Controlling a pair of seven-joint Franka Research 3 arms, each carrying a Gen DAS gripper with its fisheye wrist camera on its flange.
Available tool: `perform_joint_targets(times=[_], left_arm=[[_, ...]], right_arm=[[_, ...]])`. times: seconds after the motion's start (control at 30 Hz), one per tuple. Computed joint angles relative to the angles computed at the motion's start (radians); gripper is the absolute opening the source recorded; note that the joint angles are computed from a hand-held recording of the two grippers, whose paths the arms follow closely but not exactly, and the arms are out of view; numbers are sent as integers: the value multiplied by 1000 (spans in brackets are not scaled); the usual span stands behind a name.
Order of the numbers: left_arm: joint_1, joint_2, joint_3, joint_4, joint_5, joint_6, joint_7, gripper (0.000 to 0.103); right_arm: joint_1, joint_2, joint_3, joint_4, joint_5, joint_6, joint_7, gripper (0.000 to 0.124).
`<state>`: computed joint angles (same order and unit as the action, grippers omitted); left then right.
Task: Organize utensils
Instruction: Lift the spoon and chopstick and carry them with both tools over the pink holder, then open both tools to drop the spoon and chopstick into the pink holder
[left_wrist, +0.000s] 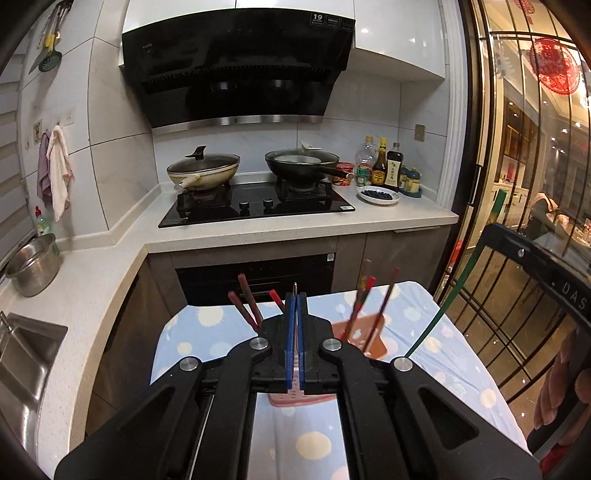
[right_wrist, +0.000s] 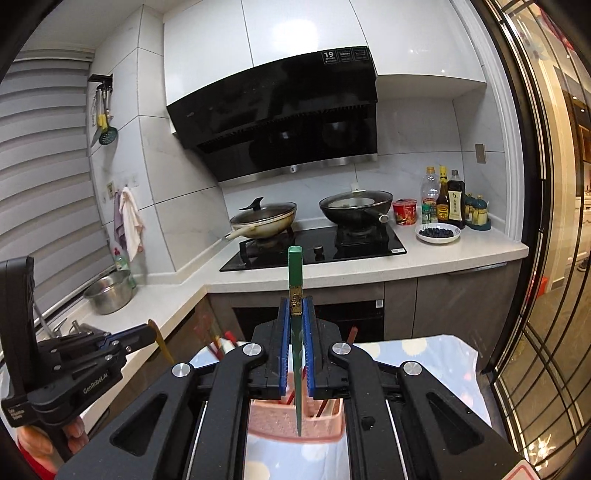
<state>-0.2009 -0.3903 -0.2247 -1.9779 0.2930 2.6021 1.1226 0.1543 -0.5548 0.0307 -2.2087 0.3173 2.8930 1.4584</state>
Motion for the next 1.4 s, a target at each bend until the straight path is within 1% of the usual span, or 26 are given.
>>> perform_joint_targets(times=[0.1, 0.3, 0.53, 0.87, 0.93, 0.97, 1.0, 1.03, 1.07, 1.33, 1.4], left_arm=[[23, 49, -12, 41, 37, -16, -13, 1], [24, 114, 2, 72, 37, -24, -4, 1], [20, 155, 14, 75, 14, -25, 8, 1], [14, 177, 21, 61, -22, -30, 20, 1], [16, 179, 20, 60, -20, -28, 15, 4], [19, 178, 17, 60, -14, -33, 3, 19], [24, 174, 13, 55, -1, -31, -15, 42], [34, 169, 5, 50, 27, -25, -49, 50], [40, 160, 1, 39, 48, -15, -70, 54], [26, 122, 17, 5, 13, -20, -62, 54], [25, 109, 16, -6, 10, -22, -62, 54]], right_arm=[[-13, 70, 3, 59, -10, 7, 10, 7], [-29, 167, 10, 124, -36, -5, 33, 7], [-19, 229, 15, 132, -58, -27, 45, 7], [-7, 261, 12, 111, -76, -40, 43, 7], [-12, 260, 17, 108, -88, -49, 46, 7], [-17, 254, 22, 98, -97, -38, 54, 13], [-30, 247, 33, 89, -116, -32, 74, 17], [-30, 243, 35, 81, -120, -22, 80, 25], [-31, 235, 36, 71, -123, -14, 85, 28], [-42, 183, 45, 26, -151, -16, 107, 28], [-41, 162, 44, 7, -149, -22, 108, 31]])
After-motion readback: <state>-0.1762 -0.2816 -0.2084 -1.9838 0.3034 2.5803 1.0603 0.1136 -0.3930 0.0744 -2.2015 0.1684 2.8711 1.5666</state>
